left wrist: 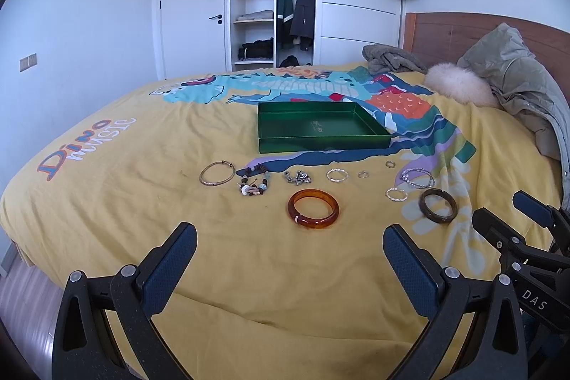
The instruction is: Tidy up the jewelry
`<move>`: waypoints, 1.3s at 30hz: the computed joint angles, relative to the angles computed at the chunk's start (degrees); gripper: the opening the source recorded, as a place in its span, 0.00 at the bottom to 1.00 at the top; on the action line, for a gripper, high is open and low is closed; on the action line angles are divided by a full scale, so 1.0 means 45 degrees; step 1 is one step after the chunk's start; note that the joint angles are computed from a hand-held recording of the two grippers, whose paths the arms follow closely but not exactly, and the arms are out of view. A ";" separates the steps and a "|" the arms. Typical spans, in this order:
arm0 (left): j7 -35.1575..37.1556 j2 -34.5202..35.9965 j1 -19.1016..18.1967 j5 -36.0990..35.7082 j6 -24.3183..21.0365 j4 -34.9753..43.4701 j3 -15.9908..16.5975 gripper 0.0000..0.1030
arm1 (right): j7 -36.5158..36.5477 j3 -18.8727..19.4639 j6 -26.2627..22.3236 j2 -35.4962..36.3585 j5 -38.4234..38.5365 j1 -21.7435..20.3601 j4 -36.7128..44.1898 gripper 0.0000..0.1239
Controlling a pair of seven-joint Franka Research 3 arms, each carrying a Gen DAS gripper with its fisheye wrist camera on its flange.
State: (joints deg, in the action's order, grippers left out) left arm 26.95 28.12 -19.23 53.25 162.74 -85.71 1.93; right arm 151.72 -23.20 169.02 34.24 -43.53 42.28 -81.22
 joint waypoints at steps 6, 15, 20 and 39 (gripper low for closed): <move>0.0069 0.0010 0.0006 -0.0033 0.0008 0.0012 -0.0017 1.00 | -0.0128 0.0062 0.0007 0.0015 0.0162 -0.0049 0.0034 0.64; 0.0041 -0.0021 -0.0020 -0.0048 0.0009 -0.0032 -0.0007 1.00 | -0.0032 -0.0076 -0.0145 0.0051 0.0167 0.0084 0.0029 0.64; 0.0041 -0.0001 -0.0032 -0.0067 -0.0019 -0.0011 0.0003 1.00 | -0.0154 0.0186 -0.0340 0.0019 0.0279 -0.0099 0.0037 0.64; 0.0541 0.0268 0.0121 -0.0788 -0.0391 0.0378 -0.0230 1.00 | -0.1276 0.0730 -0.0215 0.0340 0.1368 -0.0661 0.0390 0.64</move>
State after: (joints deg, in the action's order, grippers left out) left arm 29.39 29.33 -18.69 49.71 160.98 -84.01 0.90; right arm 145.98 -19.91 168.05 35.77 -37.37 39.31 -79.46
